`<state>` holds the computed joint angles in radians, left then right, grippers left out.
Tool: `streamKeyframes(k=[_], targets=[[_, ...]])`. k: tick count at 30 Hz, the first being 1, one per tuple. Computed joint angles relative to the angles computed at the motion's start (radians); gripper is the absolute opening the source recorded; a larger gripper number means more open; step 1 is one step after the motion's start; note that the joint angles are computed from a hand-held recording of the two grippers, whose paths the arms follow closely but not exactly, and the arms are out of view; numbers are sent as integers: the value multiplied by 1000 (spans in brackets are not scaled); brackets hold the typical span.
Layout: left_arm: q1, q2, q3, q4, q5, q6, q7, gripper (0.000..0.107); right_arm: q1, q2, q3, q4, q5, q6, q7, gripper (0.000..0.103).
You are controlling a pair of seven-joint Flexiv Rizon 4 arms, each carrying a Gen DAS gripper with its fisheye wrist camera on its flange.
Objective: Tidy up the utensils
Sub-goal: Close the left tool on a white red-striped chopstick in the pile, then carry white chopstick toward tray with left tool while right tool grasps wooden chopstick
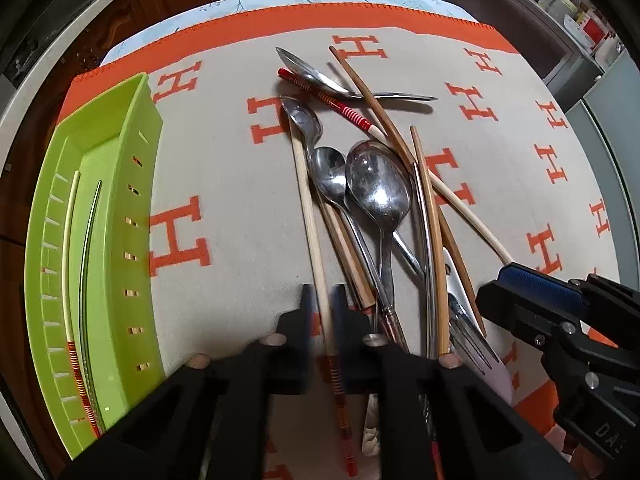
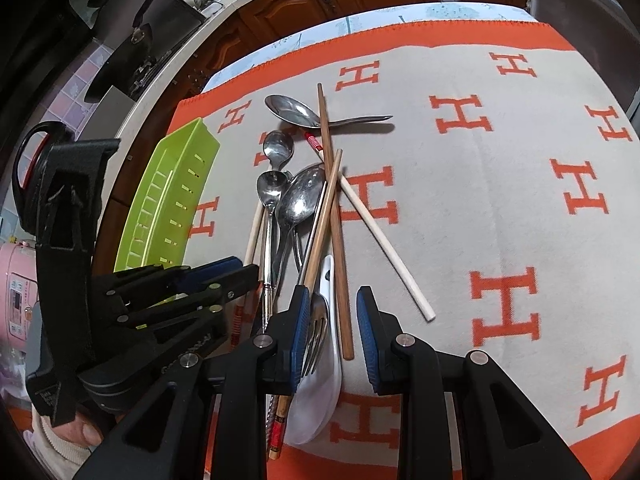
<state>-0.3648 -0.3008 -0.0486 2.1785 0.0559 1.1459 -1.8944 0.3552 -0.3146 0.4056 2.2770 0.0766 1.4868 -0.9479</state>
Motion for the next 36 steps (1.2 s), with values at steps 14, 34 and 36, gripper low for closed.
streamKeyframes(k=[14,34,36], targets=[[67,109,-31,149,-153,83,76,3,-192,-133,228,-143,229,-42,-241,11],[79,291,-22,273,-274,115,169,3,-184,-202,237,-235,375,-61,-321,7],[85,315,-14,282,-255,115,156,3,-199,-204,255,-241,397,-66,-327,7]])
